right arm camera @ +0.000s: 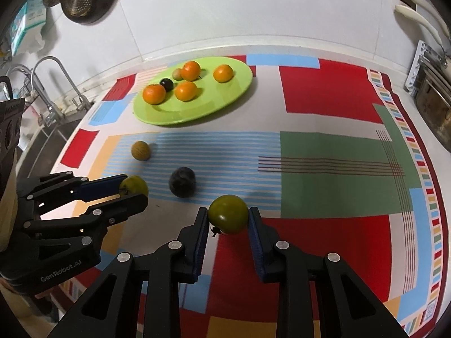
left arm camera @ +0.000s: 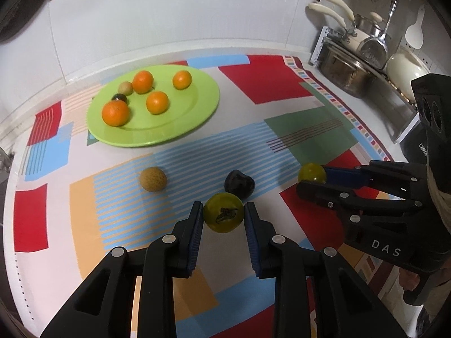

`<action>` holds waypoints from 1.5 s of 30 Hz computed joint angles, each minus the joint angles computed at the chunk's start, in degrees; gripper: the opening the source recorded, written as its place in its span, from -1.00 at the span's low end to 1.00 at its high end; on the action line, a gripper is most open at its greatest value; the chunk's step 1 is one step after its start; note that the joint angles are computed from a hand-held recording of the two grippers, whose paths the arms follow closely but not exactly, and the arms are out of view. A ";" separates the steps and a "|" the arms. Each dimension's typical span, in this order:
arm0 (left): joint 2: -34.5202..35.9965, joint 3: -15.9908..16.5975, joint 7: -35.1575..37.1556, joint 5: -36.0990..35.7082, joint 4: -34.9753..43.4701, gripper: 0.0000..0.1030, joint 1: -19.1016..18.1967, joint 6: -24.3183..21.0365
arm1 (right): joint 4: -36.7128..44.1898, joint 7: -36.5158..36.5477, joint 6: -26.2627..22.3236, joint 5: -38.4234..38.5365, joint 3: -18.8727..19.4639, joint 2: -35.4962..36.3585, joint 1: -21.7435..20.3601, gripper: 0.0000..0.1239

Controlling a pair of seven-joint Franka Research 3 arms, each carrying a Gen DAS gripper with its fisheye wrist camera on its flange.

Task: Organize fruits
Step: 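Carry both green fruits onto the green plate and open both tools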

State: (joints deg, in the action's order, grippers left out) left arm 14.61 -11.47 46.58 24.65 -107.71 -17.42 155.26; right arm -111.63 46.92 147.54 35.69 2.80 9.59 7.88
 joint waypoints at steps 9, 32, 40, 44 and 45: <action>-3.28 0.29 -0.96 1.66 -2.83 -0.43 0.43 1.79 | -1.41 -2.32 1.13 3.64 0.60 -2.32 0.77 -0.53; -7.99 1.31 -7.17 13.31 -3.44 -0.43 2.23 3.91 | 0.63 -6.16 4.58 10.23 1.03 -4.14 3.06 -0.53; -6.74 1.92 -7.93 16.16 -0.46 -0.43 2.93 3.40 | 4.65 -5.86 5.51 10.03 1.52 -1.86 3.27 -0.53; -5.95 2.32 -7.75 16.60 0.99 -0.43 3.21 3.14 | 6.93 -4.75 5.95 8.79 1.83 -0.39 3.22 -0.53; -5.64 2.43 -7.56 16.64 1.49 -0.43 3.31 3.11 | 7.56 -4.43 6.16 8.43 1.91 0.04 3.22 -0.53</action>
State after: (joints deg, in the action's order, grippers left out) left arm 8.96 -9.04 39.02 41.29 -106.22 -14.12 158.37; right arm -104.07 42.49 153.71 44.12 4.71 9.63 11.10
